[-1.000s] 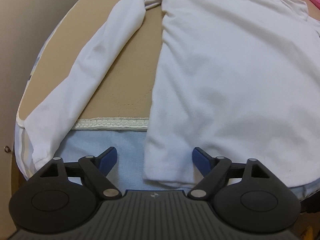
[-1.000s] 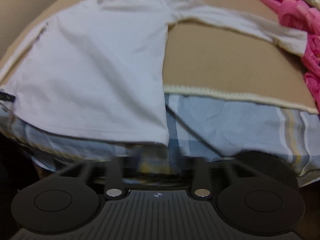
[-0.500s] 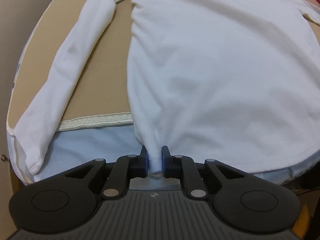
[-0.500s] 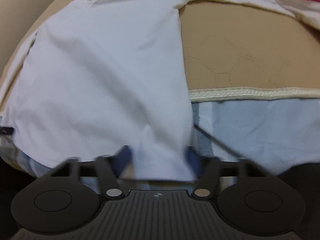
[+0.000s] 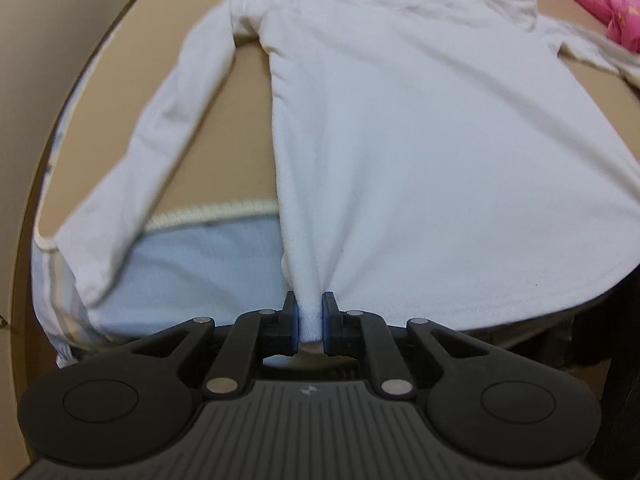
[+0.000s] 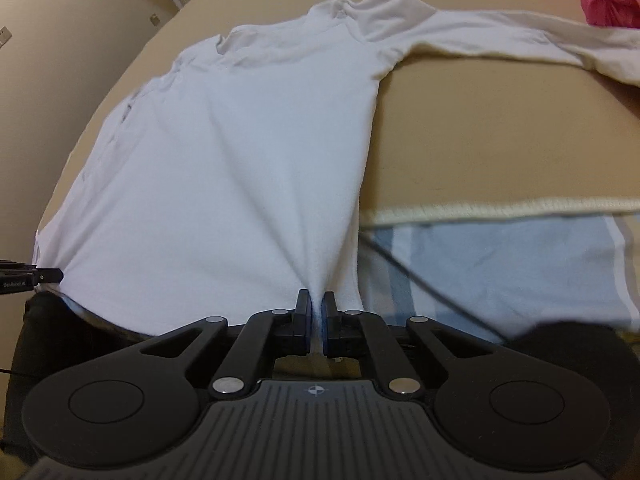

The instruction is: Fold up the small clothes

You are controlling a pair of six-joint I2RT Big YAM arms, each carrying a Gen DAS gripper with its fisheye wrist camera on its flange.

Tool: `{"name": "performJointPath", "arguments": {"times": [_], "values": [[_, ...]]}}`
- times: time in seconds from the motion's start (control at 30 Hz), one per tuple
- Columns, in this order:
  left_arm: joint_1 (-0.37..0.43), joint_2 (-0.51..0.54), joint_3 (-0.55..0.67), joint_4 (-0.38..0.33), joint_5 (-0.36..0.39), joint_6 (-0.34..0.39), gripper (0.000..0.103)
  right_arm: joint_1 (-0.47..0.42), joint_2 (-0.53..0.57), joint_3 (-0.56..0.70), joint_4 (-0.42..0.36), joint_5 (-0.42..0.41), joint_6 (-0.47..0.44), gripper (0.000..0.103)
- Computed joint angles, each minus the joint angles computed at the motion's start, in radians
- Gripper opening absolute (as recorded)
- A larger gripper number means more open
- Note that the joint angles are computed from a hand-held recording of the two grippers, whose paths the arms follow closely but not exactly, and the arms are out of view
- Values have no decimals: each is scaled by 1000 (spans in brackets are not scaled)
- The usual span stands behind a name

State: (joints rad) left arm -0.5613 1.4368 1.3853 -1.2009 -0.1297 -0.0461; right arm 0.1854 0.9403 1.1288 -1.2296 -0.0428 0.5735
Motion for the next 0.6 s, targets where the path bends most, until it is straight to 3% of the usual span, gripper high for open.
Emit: {"name": "performJointPath", "arguments": {"times": [0.1,0.17,0.27,0.33,0.4,0.53,0.6], "values": [[-12,27,-23,-16,-7,-26,13,-13,17,-40,-8,0,2,4],[-29,58,-24,-24,-62,-42,17,-3,42,-67,-18,5,24,4],[-45,59,-33,-25,-126,-33,37,3,92,-65,-78,-4,63,8],[-51,36,-42,-22,-159,-21,71,18,84,-59,-96,20,75,17],[-42,5,-56,-6,-170,-16,85,38,66,-41,-117,50,84,30],[-1,-30,-39,4,-175,-45,87,77,48,13,-133,127,96,50],[20,-29,-16,8,-178,-71,90,87,33,31,-127,170,73,54]]}}
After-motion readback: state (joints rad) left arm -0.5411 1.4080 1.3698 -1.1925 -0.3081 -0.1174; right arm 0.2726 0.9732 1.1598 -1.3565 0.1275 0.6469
